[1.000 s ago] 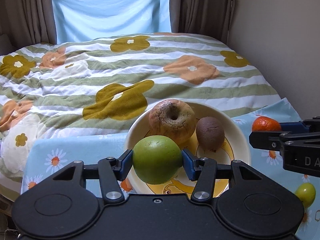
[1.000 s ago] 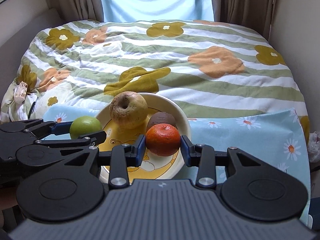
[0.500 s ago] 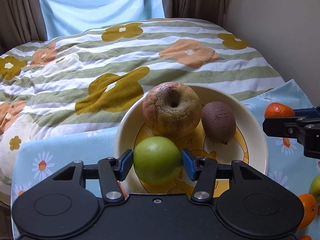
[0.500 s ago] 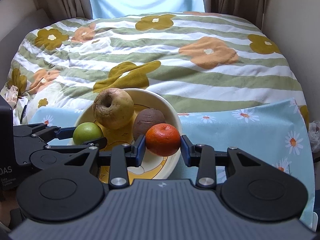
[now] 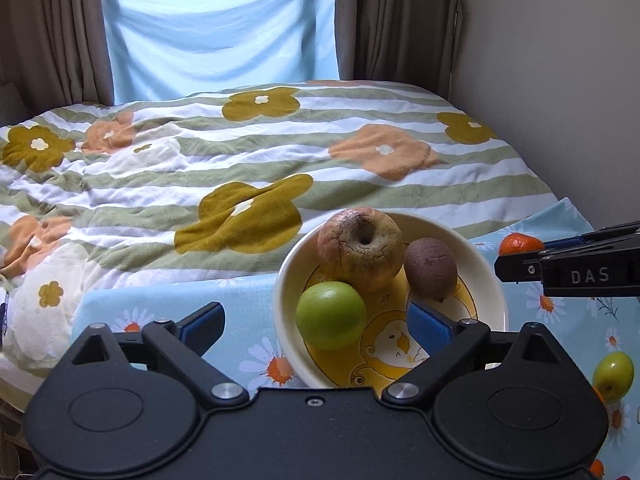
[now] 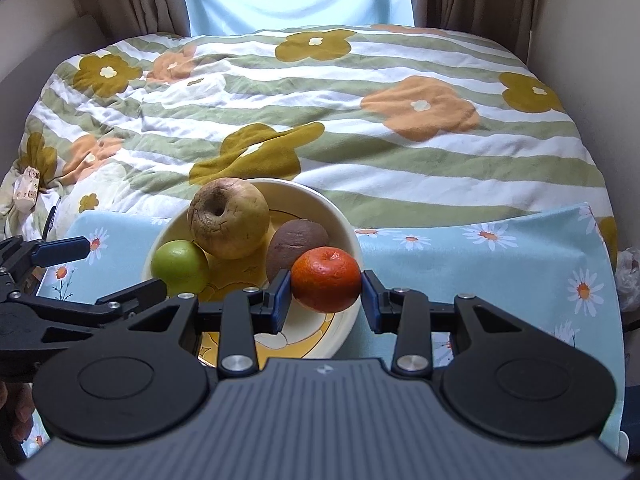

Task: Organize fruits
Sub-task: 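Release the green apple into the bowl with the left tool while the right tool releases the tangerine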

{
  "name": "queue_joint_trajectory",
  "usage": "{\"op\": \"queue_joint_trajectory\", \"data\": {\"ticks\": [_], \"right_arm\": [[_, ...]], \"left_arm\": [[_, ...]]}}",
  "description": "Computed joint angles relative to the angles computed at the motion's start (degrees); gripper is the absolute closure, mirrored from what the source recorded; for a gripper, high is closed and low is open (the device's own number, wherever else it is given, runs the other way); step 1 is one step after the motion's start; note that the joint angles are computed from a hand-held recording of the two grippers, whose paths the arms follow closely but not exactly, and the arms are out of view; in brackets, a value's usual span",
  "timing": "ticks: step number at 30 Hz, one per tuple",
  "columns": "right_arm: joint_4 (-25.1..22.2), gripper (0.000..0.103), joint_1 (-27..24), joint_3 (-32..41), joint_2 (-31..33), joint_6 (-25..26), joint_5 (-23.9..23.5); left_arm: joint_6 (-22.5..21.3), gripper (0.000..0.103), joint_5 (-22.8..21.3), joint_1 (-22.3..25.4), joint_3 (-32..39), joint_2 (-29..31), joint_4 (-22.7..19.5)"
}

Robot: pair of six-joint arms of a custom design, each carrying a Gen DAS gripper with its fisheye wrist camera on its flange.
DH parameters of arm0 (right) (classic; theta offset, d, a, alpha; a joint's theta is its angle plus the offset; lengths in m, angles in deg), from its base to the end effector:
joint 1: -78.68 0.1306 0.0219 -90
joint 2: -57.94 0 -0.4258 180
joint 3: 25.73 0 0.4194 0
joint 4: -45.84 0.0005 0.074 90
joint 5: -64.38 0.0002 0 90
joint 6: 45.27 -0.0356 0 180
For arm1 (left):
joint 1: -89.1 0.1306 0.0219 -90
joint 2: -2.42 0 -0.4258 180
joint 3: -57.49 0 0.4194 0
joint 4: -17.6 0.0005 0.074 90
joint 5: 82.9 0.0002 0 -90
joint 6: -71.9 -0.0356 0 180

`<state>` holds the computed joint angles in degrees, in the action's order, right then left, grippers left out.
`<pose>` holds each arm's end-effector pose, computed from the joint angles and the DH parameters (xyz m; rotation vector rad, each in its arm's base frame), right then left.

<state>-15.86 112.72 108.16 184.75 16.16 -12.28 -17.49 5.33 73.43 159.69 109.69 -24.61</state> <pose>0.6313 0.4159 0.4345 -0.0261 2.4944 0.1640 0.6166 -0.1724 0.4195 0.2998 2.3788 -0.0961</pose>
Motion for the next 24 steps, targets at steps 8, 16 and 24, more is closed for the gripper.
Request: {"op": "queue_joint_trajectory", "data": {"ticks": [8,16,24], "right_arm": [[-1.73,0.051,0.44,2.84,2.70,1.37,-2.68],[-2.82,0.051,0.62,4.35,5.38,2.50,-3.38],[-0.23,0.024,0.57,2.07,4.48,2.62,-4.09]], "left_arm": [[1.12,0.004,-0.04,0.98,-3.19,-3.13,0.77],[2.43,0.004,-0.23,1.61,-5.65,-4.86,2.50],[2.44,0.003,-0.12,1.86,-6.23,-5.20,2.70]]}}
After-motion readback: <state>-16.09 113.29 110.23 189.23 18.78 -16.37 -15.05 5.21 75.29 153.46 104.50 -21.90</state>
